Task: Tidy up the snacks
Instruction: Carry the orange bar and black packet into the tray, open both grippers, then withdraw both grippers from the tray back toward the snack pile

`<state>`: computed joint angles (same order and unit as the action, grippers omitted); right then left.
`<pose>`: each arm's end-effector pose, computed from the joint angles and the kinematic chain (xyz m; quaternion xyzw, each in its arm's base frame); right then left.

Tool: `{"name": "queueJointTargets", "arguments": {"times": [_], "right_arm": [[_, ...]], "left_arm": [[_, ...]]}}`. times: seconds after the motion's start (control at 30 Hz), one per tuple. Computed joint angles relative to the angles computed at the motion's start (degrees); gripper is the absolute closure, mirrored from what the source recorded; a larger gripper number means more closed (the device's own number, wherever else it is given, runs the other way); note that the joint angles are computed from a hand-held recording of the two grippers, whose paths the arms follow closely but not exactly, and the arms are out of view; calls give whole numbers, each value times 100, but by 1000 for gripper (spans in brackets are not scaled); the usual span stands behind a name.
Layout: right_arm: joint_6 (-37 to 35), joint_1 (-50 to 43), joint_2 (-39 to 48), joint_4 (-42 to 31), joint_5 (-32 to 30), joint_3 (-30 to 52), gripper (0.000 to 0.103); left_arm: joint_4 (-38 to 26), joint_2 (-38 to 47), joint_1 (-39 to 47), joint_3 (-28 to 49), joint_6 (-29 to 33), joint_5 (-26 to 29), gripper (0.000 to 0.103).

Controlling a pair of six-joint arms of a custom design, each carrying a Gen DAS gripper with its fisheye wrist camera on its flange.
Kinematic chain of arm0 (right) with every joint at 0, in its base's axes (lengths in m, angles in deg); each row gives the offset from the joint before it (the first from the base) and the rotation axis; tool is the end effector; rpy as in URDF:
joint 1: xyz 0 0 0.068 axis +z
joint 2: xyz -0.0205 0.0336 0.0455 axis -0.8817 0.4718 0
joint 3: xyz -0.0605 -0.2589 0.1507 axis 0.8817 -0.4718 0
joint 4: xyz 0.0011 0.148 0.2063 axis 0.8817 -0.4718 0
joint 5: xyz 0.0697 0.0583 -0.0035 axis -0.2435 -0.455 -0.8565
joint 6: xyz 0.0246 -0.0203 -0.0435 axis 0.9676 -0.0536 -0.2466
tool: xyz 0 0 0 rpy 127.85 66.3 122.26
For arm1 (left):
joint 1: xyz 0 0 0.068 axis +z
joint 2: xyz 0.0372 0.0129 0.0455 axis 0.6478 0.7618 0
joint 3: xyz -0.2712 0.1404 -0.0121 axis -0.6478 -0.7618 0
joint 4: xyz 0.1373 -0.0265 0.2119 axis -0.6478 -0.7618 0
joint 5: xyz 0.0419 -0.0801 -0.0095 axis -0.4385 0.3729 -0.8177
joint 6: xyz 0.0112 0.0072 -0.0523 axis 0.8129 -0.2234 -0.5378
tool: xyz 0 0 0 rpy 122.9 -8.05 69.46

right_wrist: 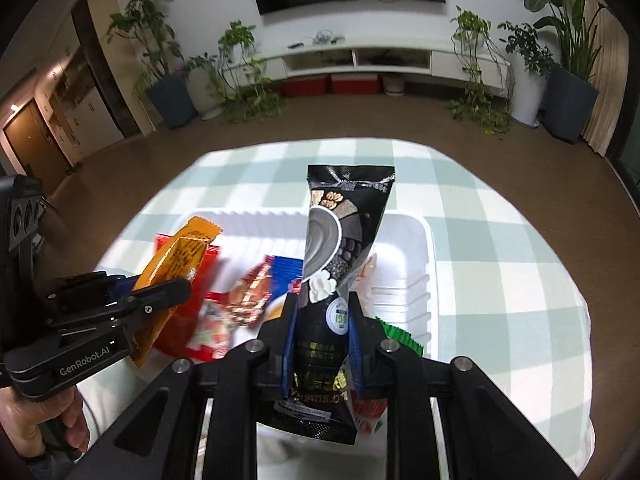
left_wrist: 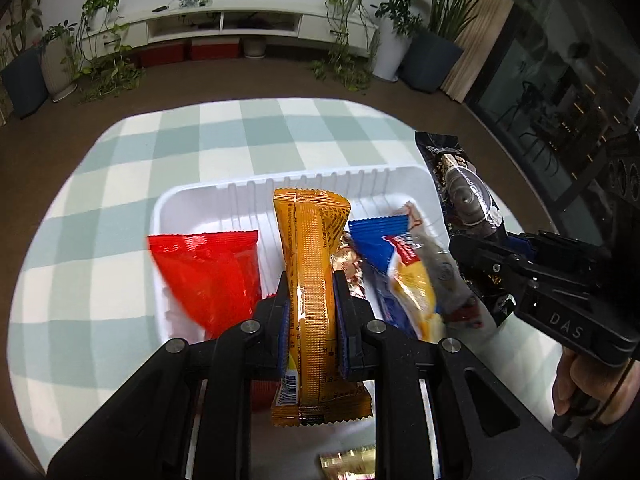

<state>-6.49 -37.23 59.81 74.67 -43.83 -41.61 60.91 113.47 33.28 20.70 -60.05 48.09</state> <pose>0.2361 0.0964 0.1506 0.1734 0.9345 0.0233 0.3100 0.3695 -0.0623 0.1621 0.3117 0.9012 -0.1967 0.2280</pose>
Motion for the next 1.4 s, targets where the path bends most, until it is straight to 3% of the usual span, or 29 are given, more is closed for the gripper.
{"name": "queueJointTargets", "arguments": {"times": [0.37, 0.67, 0.77, 0.83, 0.97, 1.0, 1.07, 1.13, 1.2, 1.3, 1.4], "right_arm": [[-249, -259, 847, 731, -212, -181, 79], [-271, -71, 1036, 622, -82, -66, 74], [-169, -28, 953, 481, 39, -48, 63], [-122, 28, 843, 399, 183, -50, 57], [45, 208, 389, 123, 466, -128, 49], [106, 260, 269, 35, 516, -148, 46], [319, 412, -95, -149, 624, -253, 38], [693, 638, -696, -193, 660, -541, 18], [1125, 919, -1246, -192, 738, -832, 9], [1986, 1609, -2091, -439, 1061, -1217, 7], [3281, 2726, -2662, -908, 1668, -1472, 6]], "left_arm": [[624, 579, -353, -82, -224, -302, 86], [483, 548, -315, -68, -141, -181, 81], [474, 408, -264, -164, -72, -102, 70], [553, 232, -208, -300, -47, -44, 54], [507, -220, -48, -543, 137, 97, 42], [494, -374, 24, -633, 199, 137, 34], [415, -706, 224, -825, 295, 297, 23], [248, -1028, 513, -987, 422, 526, 5], [62, -1340, 879, -1164, 618, 808, 0], [-277, -1739, 1458, -1419, 1027, 1108, 0], [-691, -2075, 2133, -1683, 1674, 1425, 0]]}}
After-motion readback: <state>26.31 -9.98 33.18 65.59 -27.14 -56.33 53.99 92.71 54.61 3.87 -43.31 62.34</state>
